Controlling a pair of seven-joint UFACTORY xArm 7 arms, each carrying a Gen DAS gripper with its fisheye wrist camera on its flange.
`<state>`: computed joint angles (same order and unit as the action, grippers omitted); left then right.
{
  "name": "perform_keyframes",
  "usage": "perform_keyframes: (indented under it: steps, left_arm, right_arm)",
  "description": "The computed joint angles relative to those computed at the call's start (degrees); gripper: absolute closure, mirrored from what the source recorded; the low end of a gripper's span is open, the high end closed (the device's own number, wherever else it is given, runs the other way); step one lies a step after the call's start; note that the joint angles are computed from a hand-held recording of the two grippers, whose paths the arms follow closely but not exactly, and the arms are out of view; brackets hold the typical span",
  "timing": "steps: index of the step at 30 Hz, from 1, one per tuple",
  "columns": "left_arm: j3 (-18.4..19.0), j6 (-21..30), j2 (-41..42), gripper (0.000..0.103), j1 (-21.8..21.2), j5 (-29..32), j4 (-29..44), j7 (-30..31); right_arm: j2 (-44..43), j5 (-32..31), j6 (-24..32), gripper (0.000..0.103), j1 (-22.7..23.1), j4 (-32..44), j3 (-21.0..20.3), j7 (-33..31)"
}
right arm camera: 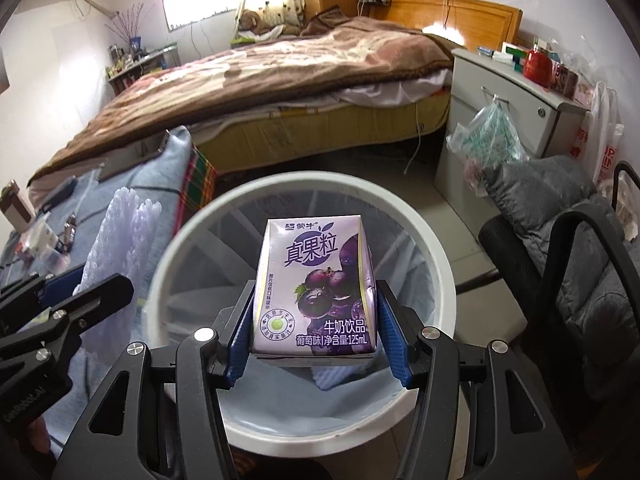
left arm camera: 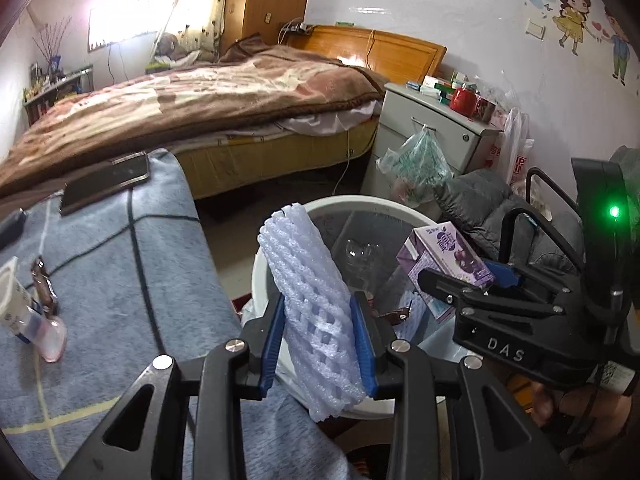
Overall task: Collect trash
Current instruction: 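Open left gripper dropping the foam net while right gripper drops the carton into the basket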
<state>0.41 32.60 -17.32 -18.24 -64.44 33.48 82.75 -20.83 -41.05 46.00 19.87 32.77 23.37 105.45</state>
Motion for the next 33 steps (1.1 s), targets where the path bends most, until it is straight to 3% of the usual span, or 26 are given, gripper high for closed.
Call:
perform_keyframes:
  steps: [6, 12, 16, 33]
  left_arm:
    - [-1.2, -2.5, 1.1, 0.068, -1.1, -0.64, 0.0, -0.46]
    - [-1.6, -2.95, 2.1, 0.051, -1.52, -0.95, 0.39, -0.67]
    - [-1.53, -2.68, 1.97, 0.043, -1.47, -1.43, 0.37, -0.51]
    - [2.51, -1.36, -2.27, 0.041, 1.56, -2.81, -0.7, 2.51]
  right_arm:
    - [-0.92, 1.35, -1.23, 0.046, 0.0, -1.62, -0.65, -0.59]
    - [-1.91, 1.51, -1.32, 0.044, -0.75, -2.56, -0.12, -0.11]
    - [-3.59, 0.5, -2.93, 0.038, -1.44, -3.71, 0.36, 0.97]
    - [-2.36, -3.35, 0.04, 0.038, -1.98, -0.48, 3.2, 5.29]
